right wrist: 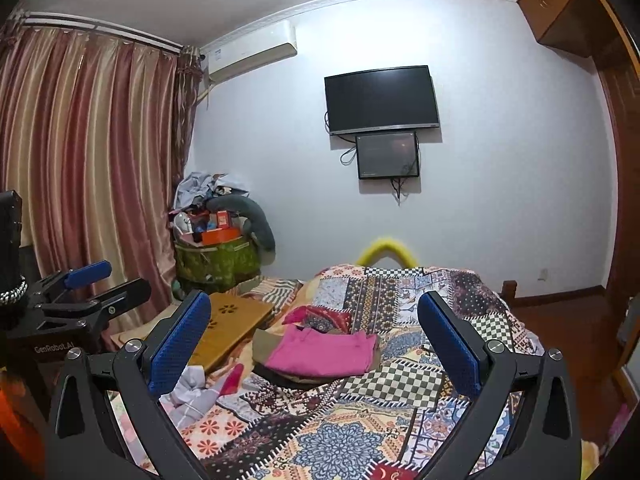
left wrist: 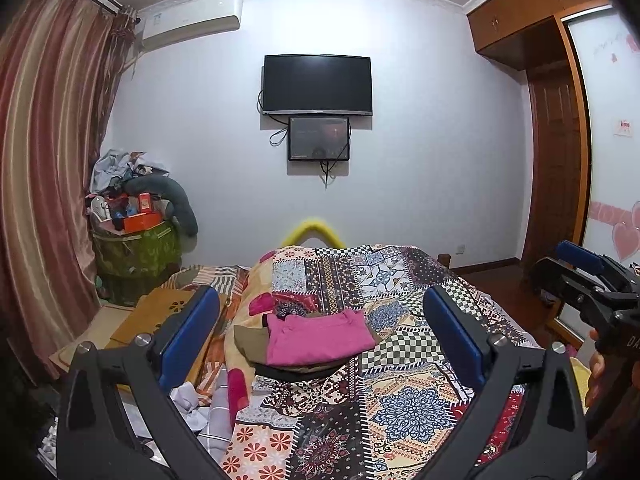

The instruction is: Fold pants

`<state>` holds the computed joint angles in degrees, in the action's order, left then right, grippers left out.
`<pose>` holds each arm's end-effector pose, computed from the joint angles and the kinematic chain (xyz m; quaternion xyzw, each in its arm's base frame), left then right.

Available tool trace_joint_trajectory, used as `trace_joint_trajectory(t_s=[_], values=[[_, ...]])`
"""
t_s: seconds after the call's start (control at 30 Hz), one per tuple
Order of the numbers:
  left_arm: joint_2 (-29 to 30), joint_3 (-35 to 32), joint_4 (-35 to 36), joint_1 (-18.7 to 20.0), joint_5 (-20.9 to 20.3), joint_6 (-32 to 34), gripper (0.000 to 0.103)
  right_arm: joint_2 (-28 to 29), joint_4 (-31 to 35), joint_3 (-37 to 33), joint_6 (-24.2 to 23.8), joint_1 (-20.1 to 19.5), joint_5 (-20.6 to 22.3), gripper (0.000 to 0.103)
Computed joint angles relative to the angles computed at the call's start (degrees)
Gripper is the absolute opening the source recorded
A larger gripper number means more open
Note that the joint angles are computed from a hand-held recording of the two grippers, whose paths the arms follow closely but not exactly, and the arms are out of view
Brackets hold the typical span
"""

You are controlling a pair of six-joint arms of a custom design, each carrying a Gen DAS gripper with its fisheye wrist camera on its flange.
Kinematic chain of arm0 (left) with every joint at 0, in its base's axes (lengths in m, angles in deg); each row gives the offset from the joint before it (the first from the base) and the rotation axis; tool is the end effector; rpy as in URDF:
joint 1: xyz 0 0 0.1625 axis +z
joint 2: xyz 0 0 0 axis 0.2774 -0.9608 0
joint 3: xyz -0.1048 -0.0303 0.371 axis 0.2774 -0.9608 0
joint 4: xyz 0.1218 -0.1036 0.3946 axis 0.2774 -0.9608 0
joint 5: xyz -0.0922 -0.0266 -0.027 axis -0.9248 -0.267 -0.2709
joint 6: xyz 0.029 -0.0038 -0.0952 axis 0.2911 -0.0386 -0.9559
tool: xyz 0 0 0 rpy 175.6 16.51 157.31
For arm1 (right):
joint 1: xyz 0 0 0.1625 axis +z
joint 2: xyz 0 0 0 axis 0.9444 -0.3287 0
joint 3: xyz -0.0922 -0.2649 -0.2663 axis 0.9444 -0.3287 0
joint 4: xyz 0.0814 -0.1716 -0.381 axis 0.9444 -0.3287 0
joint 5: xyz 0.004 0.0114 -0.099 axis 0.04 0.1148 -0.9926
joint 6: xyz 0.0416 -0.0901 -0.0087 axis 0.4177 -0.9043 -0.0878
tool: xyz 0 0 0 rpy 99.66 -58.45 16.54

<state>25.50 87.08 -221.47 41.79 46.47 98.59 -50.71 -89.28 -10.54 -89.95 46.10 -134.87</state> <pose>-0.1971 -0.7151 0.4832 0.1333 0.6824 -0.6080 0.3832 0.5383 -0.7609 0.1674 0.4703 -0.7588 0.4499 0.0251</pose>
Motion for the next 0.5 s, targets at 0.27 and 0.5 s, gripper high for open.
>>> trace_joint_trajectory(t_s=[0.27,0.5], values=[[0.1,-0.3,1.0,0.1,-0.4,-0.7,0.103,-0.2,-0.4,0.4,0.1,0.1,-0.3,0.103],[0.1,-0.2,1.6,0.1,-0.6,-1.1,0.103,-0.2,-0.3,0.2,0.4,0.1,-0.5,0.103]])
